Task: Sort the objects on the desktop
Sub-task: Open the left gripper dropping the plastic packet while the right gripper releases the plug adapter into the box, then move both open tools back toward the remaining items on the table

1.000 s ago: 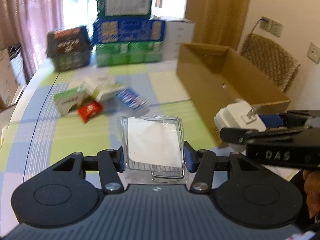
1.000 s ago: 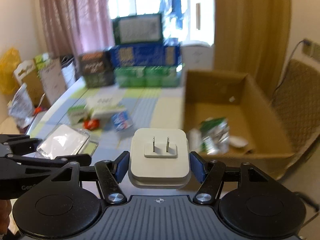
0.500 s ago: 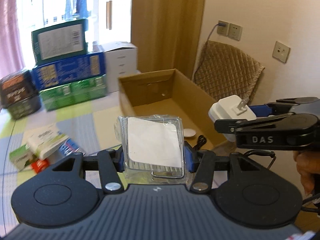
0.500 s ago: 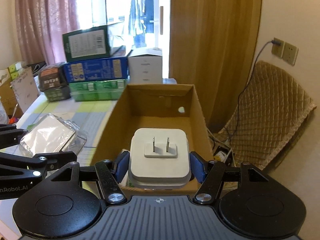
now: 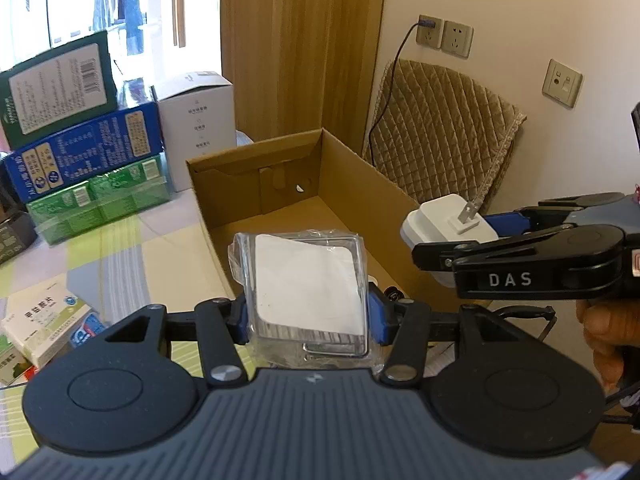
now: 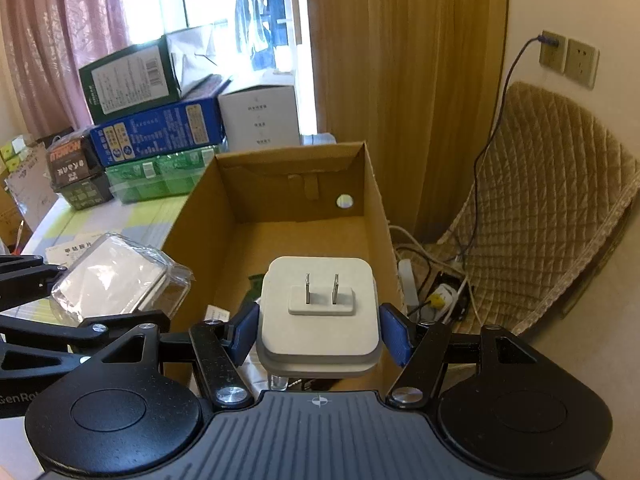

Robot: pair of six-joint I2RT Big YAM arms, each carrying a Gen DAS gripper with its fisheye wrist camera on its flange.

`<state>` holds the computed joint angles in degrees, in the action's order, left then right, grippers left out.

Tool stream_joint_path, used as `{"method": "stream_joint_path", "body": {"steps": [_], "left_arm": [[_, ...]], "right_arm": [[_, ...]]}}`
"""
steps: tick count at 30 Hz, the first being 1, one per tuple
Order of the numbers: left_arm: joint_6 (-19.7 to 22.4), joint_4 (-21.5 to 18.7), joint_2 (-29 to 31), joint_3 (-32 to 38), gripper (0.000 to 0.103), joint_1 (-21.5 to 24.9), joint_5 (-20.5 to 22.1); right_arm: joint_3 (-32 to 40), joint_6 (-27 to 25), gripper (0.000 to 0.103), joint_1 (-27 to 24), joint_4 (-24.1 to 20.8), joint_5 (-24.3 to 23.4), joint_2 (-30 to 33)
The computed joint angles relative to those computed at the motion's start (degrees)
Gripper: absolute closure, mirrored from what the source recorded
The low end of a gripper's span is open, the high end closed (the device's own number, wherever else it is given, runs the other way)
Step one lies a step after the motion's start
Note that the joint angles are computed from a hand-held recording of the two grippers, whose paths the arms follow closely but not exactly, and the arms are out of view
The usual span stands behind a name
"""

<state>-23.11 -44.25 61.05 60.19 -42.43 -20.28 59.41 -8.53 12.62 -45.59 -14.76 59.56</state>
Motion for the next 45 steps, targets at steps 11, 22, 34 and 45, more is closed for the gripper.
{"method": "stream_joint_path", "body": {"steps": [11, 22, 34, 45], "left_arm": [[2.4, 2.4, 3.3, -0.2, 0.047, 1.3, 0.5], [0.9, 1.1, -0.5, -2.3, 0.046, 1.6, -1.1], [-2.3, -1.4, -4.8, -4.8, 0.028, 1.6, -3.0], [-7.3, -7.1, -10.4, -6.6, 0.021, -2.2, -7.4]], "right_arm": [[0.0, 0.5, 0.041, -0.8, 1.0, -0.2, 1.9], [0.4, 1.9, 0.041, 1.9, 1.1, -0.1, 1.7], [0.1, 4.6, 0.02, 1.4, 0.1, -1.3, -0.7], [-2.1, 6.1, 0.014, 4.5, -4.6, -0.4, -7.9]]}}
